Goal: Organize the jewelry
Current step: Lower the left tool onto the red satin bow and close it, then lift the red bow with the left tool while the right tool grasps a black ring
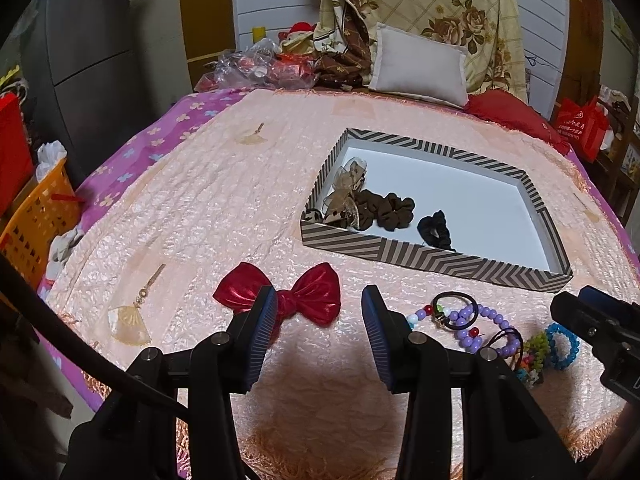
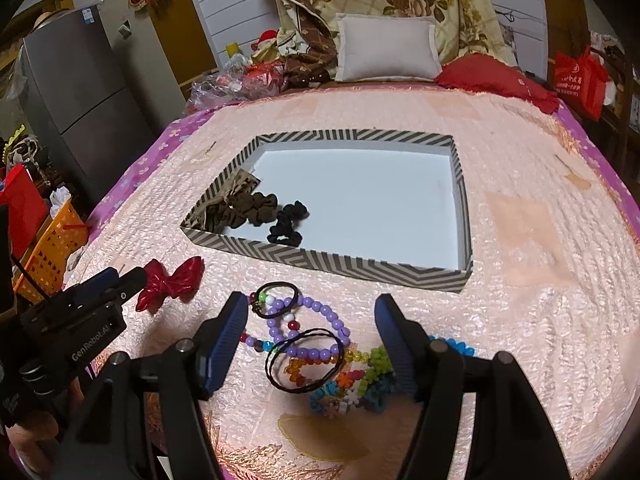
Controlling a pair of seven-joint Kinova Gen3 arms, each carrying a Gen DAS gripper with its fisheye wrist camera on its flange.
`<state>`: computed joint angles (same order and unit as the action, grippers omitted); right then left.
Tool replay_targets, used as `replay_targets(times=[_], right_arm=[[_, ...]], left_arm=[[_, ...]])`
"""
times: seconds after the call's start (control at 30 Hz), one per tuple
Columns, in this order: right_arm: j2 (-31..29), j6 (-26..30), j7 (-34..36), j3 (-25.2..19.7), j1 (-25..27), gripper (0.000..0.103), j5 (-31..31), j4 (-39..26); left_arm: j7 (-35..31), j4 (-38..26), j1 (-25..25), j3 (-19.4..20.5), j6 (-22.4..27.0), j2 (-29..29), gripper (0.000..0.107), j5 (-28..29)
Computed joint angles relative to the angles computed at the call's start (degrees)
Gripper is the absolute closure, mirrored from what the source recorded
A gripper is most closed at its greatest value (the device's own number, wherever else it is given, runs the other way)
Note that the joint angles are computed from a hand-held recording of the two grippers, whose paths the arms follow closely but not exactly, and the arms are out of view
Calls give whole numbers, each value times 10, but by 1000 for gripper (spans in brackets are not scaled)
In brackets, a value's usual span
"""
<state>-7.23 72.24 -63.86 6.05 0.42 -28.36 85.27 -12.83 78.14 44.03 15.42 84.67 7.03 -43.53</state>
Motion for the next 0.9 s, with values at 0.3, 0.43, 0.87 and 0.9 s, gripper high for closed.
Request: replay_targets(times=[0.3,0.43,0.87,0.9], right_arm=[[11,-2,3,4,6,33,-3,0],[18,0,2,4,13,33,-8,1],[42,50,97,17,40,33,-60,-10],[44,52,100,16,44,33,-60,-11]], left_arm=[[-23,80,-77,3,-64,-71,78,68],[-27,102,-114,12,-77,-91,78,88],[-66,136,-197,14,-177,-117,78,175],[-67,136,-201,14,-179,-116,78,178]])
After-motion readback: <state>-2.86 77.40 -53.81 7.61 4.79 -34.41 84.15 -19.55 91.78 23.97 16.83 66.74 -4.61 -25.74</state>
